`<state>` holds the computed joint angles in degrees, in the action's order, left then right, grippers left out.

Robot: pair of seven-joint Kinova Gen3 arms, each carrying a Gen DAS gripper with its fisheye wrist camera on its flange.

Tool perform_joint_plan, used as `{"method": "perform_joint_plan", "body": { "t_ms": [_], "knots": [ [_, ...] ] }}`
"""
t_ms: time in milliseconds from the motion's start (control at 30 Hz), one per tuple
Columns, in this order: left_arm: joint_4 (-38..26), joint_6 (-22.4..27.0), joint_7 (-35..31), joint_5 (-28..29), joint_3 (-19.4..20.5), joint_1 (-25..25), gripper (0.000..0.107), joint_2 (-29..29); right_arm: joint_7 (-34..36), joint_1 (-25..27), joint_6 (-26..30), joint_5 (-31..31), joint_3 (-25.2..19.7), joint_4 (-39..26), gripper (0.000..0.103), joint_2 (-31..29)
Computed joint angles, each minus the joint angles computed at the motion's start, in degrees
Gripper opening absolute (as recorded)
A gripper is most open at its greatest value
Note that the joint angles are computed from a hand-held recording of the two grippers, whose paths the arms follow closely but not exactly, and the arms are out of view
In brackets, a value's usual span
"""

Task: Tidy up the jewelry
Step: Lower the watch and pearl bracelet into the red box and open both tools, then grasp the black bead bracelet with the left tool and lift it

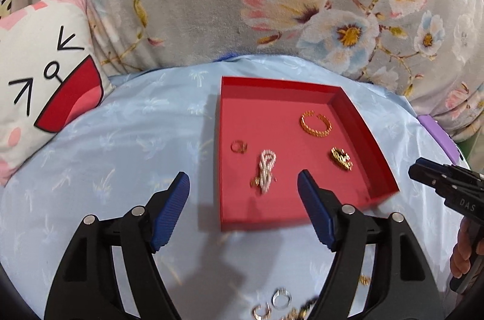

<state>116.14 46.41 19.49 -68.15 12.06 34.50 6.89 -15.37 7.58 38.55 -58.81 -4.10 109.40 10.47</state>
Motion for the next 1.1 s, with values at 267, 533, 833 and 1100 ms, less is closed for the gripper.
{"method": "perform_joint_plan", "body": {
  "t_ms": [267,533,833,1100],
  "knots": [
    [3.5,2.9,5.5,3.1,3.5,5.1,0.072,-0.1,8.4,2.8,4.8,-1.5,3.5,9.3,0.032,-3.8],
    [3.6,3.7,10.2,2.9,4.1,11.3,0.069,4.1,15.7,2.0,3.3,-4.6,5.3,15.9,0.032,-5.8],
    [1.5,0.8,5.6,4.2,1.1,13.6,0.038,7.5,18.1,1.2,2.7,-6.1,5.8,17.4,0.032,-5.1],
    [2.1,-2.8,4.0,4.2,0.1,13.3,0.029,7.3,17.9,1.0,1.7,-6.1,5.4,17.6,0.032,-4.5]
  ]
}}
